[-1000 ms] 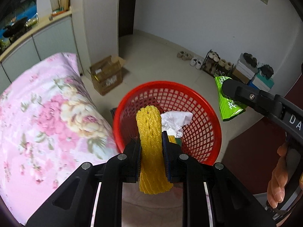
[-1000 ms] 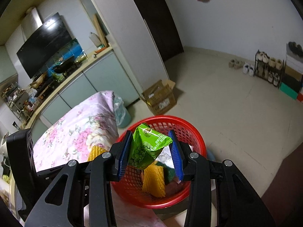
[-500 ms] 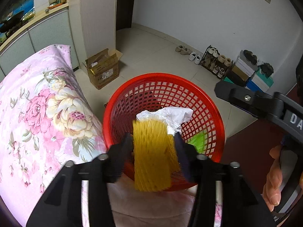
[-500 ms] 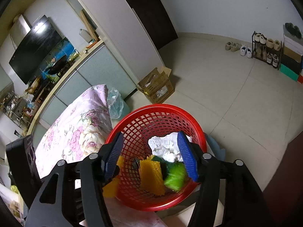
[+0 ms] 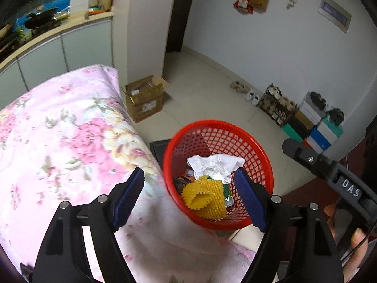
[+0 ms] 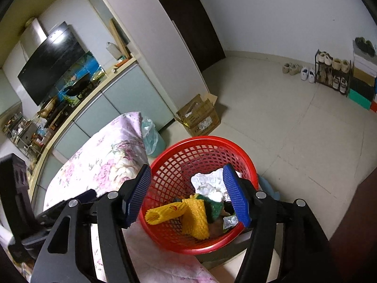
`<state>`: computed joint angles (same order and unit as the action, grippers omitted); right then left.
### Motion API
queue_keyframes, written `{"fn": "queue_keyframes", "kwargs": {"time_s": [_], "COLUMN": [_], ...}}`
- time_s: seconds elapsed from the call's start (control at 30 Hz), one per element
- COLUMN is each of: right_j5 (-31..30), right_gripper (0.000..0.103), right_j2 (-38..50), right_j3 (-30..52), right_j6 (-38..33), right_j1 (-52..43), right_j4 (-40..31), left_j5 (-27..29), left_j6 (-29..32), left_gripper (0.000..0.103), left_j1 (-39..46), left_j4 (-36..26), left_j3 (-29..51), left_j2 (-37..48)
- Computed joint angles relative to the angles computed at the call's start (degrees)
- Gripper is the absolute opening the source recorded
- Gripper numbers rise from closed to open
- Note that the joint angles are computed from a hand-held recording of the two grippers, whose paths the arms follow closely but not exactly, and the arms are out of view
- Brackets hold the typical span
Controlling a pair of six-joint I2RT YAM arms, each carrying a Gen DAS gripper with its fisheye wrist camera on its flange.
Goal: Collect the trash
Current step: 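Move both open tools back over the bed toward the black bag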
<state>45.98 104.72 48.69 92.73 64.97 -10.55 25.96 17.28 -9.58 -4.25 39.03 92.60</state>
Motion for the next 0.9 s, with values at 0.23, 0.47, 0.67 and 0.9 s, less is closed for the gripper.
{"fn": "queue_keyframes", "kwargs": {"time_s": [0.23, 0.47, 0.67, 0.9], "right_j5": [1.85, 1.99, 1.86, 0.68], "right_gripper": [0.061, 0.061, 0.062, 0.063], "right_j2": [1.02, 3.79, 6.91, 11.78], "right_j3": [3.15, 8.35, 13.94, 21.6], "right_j6": [1.84, -0.59, -3.93, -7.5], "right_j1": [2.94, 4.79, 6.84, 8.27], "right_j4": [-3.93, -5.35, -6.26, -7.62], "left_j5": [3.07, 6.7, 13.06, 16.95], "left_j6": [3.04, 9.01, 16.97, 26.43], "left_gripper": [0.077, 0.078, 0.083, 0.085], "left_j1": [6.68, 14.83, 25.65, 41.7], "left_j4": [-4.44, -9.8, -17.37, -21.68], "left_j3": [-2.08, -2.99, 0.56, 8.78], "left_j2": [-7.6, -12.4, -13.98, -6.66]}}
